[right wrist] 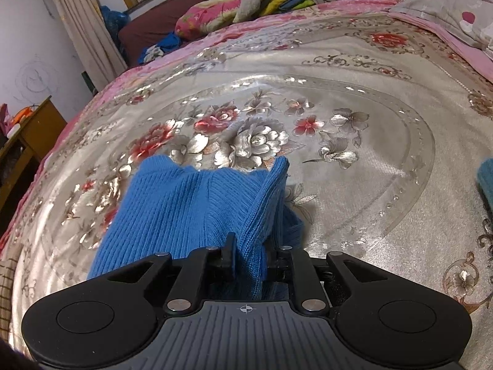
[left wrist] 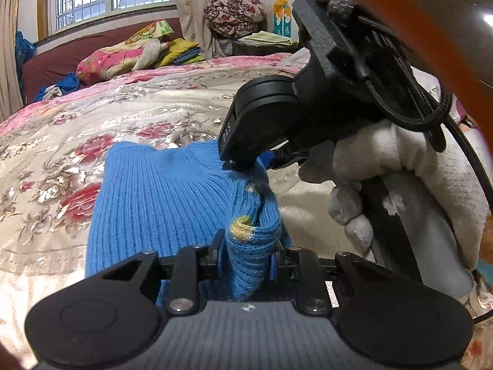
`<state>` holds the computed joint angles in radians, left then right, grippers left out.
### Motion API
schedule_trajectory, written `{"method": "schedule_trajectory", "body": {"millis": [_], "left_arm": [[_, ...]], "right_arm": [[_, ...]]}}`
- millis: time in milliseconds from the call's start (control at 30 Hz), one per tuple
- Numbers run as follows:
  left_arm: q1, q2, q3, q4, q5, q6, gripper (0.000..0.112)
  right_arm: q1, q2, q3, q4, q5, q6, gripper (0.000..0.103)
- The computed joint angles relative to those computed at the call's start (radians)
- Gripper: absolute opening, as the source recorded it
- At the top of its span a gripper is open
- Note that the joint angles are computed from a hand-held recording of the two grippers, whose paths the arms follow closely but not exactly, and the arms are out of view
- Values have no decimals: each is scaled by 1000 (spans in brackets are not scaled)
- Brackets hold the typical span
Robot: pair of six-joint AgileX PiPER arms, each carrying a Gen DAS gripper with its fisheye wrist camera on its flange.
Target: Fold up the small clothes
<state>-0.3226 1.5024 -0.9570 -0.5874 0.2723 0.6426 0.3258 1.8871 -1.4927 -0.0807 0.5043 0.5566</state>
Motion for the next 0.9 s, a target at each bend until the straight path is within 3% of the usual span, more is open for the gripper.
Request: {"method": "schedule_trajectory", "body": {"millis": [300,400,600,800,900], "left_arm": [[30,-26,56,-217,3,233,30],[25,-30,61,-213,-1,237,30],[50,-25,28,-216,77,228,34],[66,-45,21,-213,147,222,40],[73,-66,24,-210,181,222,40]], "right_arm": [[-14,12,-15,28,-7,6,20],[-20,29,-38,41,-5,9,22],[24,84,-144,-161,96,143,19],[29,23,-86,-189,88,166,22],[51,-22,-55,-273,103,228,23]]}}
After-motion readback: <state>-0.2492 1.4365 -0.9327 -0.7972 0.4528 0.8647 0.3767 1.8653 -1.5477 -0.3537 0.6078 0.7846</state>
